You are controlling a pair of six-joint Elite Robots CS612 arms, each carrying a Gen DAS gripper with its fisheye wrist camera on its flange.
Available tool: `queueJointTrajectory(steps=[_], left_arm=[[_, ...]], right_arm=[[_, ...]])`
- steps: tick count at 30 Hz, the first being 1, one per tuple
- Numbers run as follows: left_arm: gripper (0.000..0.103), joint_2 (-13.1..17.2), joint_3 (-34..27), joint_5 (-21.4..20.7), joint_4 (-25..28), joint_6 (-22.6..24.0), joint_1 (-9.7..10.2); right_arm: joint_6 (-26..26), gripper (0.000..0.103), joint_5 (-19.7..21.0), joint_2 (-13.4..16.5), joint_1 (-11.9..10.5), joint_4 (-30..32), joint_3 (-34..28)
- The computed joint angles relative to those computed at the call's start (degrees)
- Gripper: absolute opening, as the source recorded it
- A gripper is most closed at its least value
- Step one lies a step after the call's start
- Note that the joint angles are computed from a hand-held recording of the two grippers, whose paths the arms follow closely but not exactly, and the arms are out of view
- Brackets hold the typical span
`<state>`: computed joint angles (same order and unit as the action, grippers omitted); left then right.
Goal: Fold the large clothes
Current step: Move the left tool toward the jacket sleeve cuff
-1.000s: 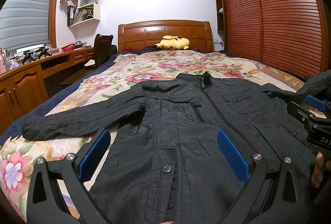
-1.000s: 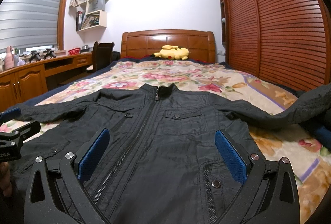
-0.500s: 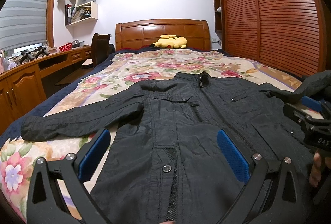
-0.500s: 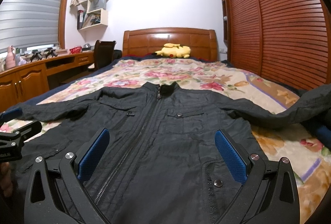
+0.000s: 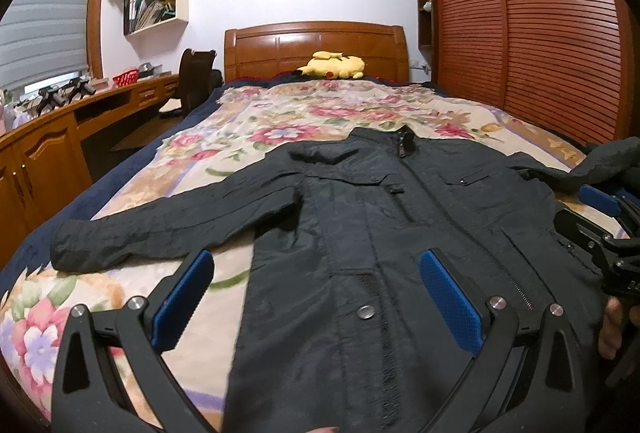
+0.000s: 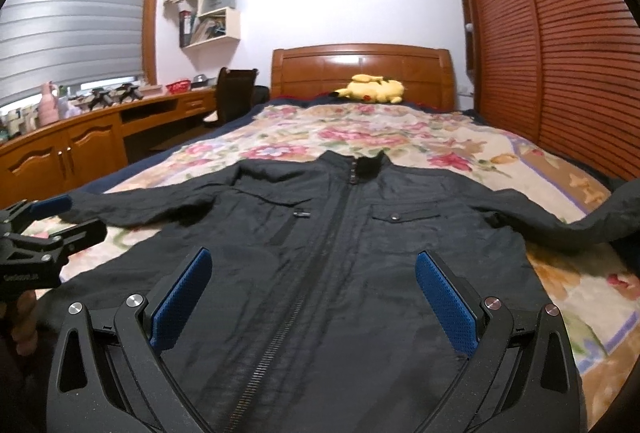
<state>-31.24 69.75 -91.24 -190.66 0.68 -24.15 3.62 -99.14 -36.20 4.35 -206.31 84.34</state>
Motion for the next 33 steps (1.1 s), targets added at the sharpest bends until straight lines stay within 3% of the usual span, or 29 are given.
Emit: queueJointTrajectory(steps=[6, 11, 27, 33], left_arm=[[0.103, 0.0, -0.4, 0.1, 2.6, 0.6, 1.21], [0.103, 0.0, -0.6, 2.7, 3.9, 2.7, 2.1], [0.103, 1.7, -3.3, 9.8, 9.6, 2.7, 6.28], [0.103, 2.9, -6.2, 8.0, 12.4, 2.0, 8.23]], right_arm=[[-0.8, 0.103, 2.9, -0.3, 0.5, 2.2, -0.9], [-0.2, 0.103, 5.9, -0.4, 0.5, 4.2, -1.6], [-2.8, 0.103, 8.1, 2.4, 2.3, 11.4, -8.8], [-5.2, 0.103, 9.8, 4.8, 3.5, 15.5, -14.2]])
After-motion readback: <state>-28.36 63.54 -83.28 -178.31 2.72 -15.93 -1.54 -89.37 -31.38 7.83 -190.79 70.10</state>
